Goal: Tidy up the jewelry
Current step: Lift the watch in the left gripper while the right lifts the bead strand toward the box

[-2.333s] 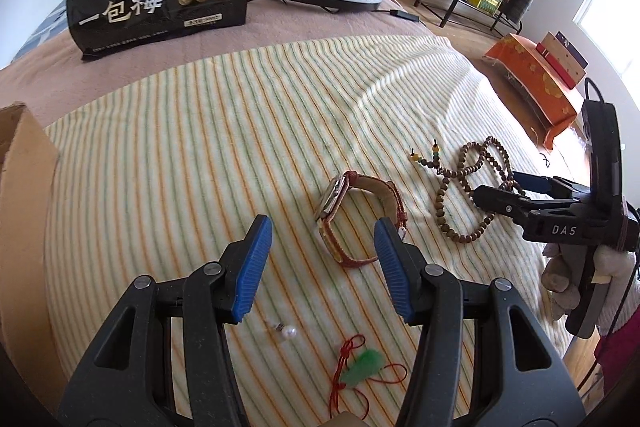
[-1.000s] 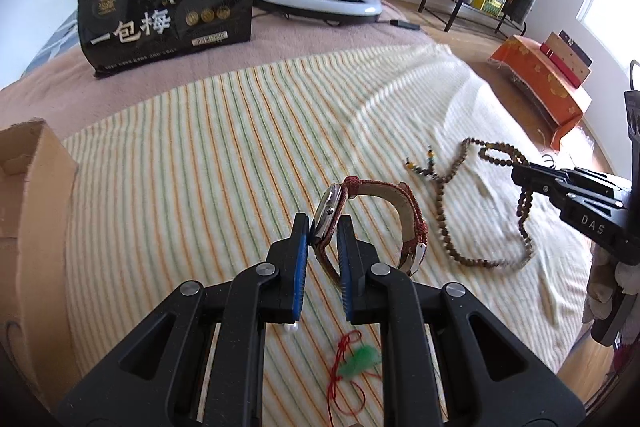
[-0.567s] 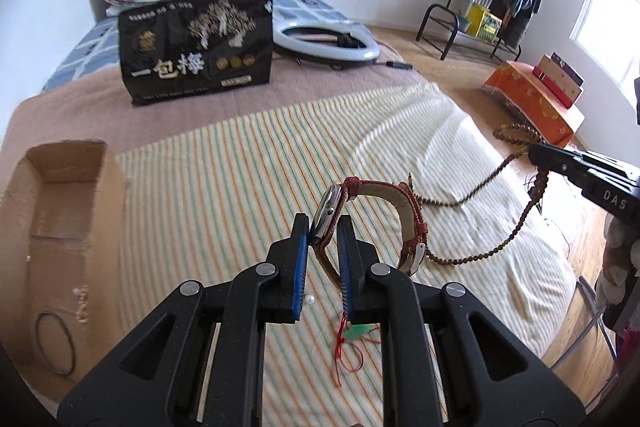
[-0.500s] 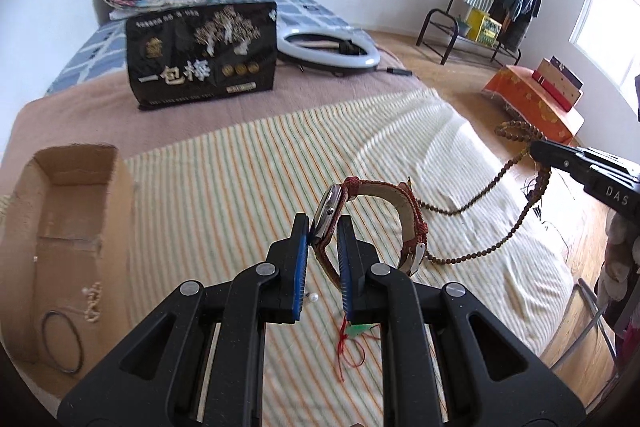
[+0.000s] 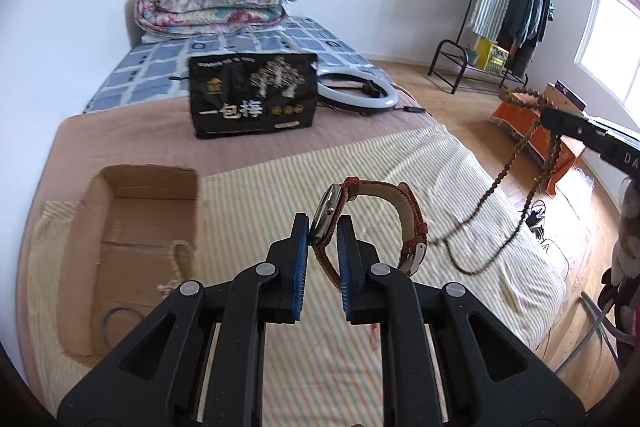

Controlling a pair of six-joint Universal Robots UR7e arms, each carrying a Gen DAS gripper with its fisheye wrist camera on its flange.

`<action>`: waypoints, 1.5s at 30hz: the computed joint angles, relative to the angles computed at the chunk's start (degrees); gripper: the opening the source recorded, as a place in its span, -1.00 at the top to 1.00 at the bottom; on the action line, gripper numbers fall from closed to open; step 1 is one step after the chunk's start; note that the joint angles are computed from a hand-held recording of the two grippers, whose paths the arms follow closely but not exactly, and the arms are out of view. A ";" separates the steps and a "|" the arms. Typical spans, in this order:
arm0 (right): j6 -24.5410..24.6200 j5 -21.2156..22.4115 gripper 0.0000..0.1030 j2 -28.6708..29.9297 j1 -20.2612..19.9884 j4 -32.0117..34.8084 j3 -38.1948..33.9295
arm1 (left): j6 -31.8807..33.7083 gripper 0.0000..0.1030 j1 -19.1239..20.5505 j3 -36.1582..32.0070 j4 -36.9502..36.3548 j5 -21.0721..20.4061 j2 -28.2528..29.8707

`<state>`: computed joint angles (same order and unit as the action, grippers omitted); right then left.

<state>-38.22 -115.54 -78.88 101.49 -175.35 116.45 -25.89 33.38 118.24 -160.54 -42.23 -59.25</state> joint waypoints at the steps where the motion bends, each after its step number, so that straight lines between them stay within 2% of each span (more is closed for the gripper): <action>1: 0.05 -0.03 0.83 0.22 0.81 -0.04 -0.15 | -0.44 0.76 -0.31 0.74 0.62 0.67 -1.19; 17: 1.17 1.78 0.83 8.21 11.10 0.26 -4.61 | -8.11 0.76 -1.00 9.19 11.40 8.02 -18.01; 25: 1.72 3.40 0.83 13.59 14.18 0.58 -7.61 | -11.24 0.76 0.17 11.59 17.23 9.92 -24.28; 33: 1.74 4.98 0.83 18.49 15.47 1.35 -10.74 | -11.13 0.76 2.10 12.85 17.17 9.94 -26.40; 45: 1.94 4.70 0.83 26.15 16.96 2.36 -17.35 | -8.01 0.76 4.60 13.25 14.12 9.18 -26.71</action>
